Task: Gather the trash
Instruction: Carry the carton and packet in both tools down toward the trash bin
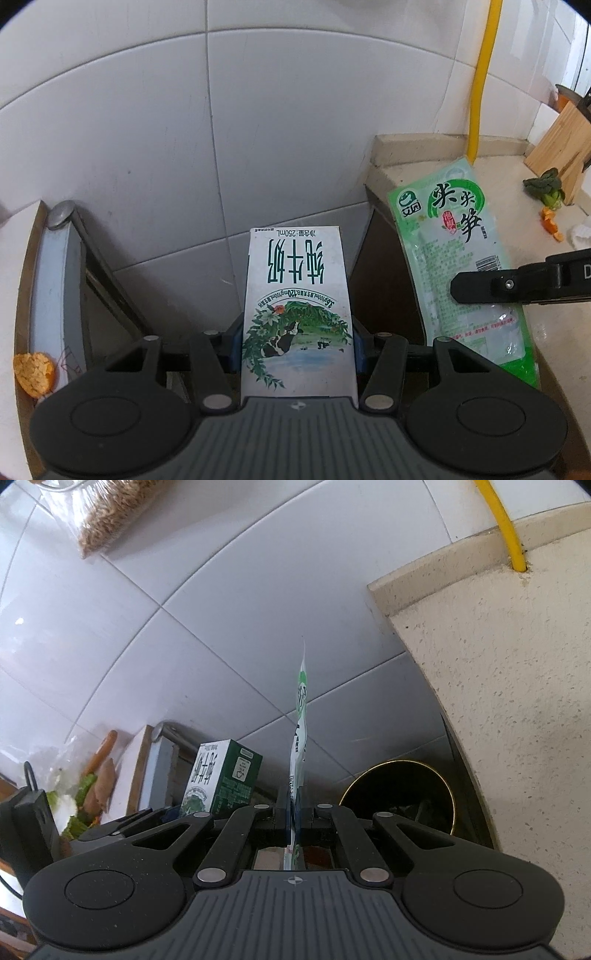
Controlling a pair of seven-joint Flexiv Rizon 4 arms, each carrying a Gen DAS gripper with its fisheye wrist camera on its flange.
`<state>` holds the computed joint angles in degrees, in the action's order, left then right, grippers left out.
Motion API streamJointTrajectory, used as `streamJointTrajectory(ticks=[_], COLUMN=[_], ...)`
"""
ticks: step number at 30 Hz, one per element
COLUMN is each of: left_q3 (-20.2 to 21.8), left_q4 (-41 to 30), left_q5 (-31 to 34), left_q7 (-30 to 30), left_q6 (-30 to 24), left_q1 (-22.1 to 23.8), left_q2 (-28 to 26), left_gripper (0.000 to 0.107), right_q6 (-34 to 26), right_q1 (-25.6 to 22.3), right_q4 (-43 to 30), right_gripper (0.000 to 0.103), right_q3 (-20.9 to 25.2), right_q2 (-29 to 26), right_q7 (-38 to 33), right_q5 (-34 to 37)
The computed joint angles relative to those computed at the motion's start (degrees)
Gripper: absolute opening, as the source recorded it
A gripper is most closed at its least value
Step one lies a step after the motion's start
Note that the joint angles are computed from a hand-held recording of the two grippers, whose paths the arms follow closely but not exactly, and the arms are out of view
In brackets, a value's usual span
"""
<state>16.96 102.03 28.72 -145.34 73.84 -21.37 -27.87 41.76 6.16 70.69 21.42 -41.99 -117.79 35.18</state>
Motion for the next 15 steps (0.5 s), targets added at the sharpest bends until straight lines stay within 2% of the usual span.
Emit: streamJointTrajectory(ticks=[15], left_q3=[-2.52], left_q4=[-1.48], left_q5=[-4.25], left_q7=[5.89], left_q6=[-2.23], left_q1=[2.41], left_q2=[-2.66], left_gripper=[0.047], right_q6=[0.13], right_q1=[2.32], right_q4=[-1.4], right_gripper=[0.004], right_q3=[-1.38], right_q2=[-2.89], right_q7=[4.17], right_q5=[-4.67])
